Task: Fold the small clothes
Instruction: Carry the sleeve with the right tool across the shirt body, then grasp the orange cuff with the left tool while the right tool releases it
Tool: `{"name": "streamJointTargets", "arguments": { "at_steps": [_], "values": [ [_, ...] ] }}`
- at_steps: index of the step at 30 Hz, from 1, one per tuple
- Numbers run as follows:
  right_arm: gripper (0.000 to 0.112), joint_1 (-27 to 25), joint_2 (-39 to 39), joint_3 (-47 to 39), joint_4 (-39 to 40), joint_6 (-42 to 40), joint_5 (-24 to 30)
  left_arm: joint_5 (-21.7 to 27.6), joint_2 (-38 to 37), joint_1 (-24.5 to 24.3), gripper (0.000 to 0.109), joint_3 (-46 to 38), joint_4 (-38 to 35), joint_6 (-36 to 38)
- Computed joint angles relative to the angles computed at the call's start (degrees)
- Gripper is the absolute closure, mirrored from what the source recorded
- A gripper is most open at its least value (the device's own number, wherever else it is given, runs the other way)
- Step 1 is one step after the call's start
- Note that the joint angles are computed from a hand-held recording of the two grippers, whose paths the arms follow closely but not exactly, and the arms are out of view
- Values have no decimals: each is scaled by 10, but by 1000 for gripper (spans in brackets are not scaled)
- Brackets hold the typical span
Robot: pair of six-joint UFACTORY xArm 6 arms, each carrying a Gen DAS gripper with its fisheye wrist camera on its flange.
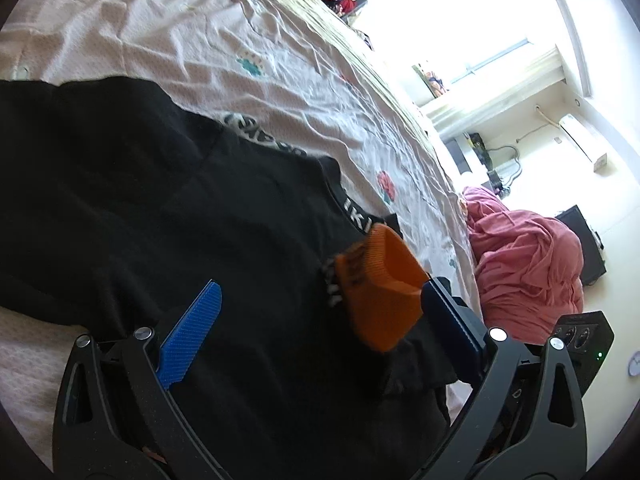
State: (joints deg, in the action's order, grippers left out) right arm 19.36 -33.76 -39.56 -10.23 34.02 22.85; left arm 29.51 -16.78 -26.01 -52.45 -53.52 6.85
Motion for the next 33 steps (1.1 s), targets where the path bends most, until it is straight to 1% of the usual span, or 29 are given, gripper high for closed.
{"name": "streamJointTargets", "arguments": {
  "at_steps": [2, 3, 8, 12, 13, 14, 15, 16, 17, 18, 19, 20, 21, 22, 23, 25, 27, 29, 33],
  "values": [
    [59, -7, -22, 12, 2, 5, 10, 4, 4, -3, 15, -1, -24, 19],
    [59, -11, -33, 18, 4, 5, 15, 4, 5, -4, 15, -2, -22, 19],
    [59, -31, -99, 57, 0, 20, 44, 7, 17, -9, 16, -5, 17, -5],
    [58, -52, -147, 84, 23, 15, 68, -3, 17, -22, 21, -4, 81, -41],
    [58, -59, -160, 90, 24, 17, 78, -8, 18, -28, 26, -4, 95, -48],
    [58, -64, -167, 94, 25, 18, 83, -8, 20, -30, 48, -5, 85, -38],
    [58, -69, -174, 97, 27, 18, 88, -3, 23, -31, 56, -8, 53, -12],
    [58, -76, -185, 103, 31, 16, 94, 6, 28, -33, 59, -12, 44, -6],
    [58, -81, -191, 105, 33, 13, 98, 7, 33, -38, 59, -15, 59, -9],
    [58, -87, -199, 108, 34, 12, 103, 1, 35, -44, 59, -15, 89, -25],
    [58, -90, -203, 110, 37, 10, 105, -9, 36, -50, 65, -13, 123, -43],
    [58, -95, -209, 112, 41, 5, 108, -12, 35, -53, 78, -13, 138, -49],
    [58, -98, -213, 113, 40, 1, 115, -19, 33, -54, 87, -11, 143, -49],
    [58, -100, -217, 113, 38, -1, 119, -30, 27, -54, 101, -7, 141, -46],
    [58, -103, -222, 115, 35, -6, 125, -34, 23, -53, 106, -5, 133, -38],
    [58, -108, -232, 119, 33, -12, 136, -41, 8, -48, 109, -1, 91, -6],
    [58, -115, -238, 123, 37, -16, 140, -49, -4, -46, 109, 1, 78, 11],
    [58, -123, -241, 127, 42, -20, 145, -66, -20, -46, 109, 6, 95, 8],
    [58, -133, -241, 128, 40, -19, 154, -77, -37, -41, 109, 6, 109, 7]
  ]
}}
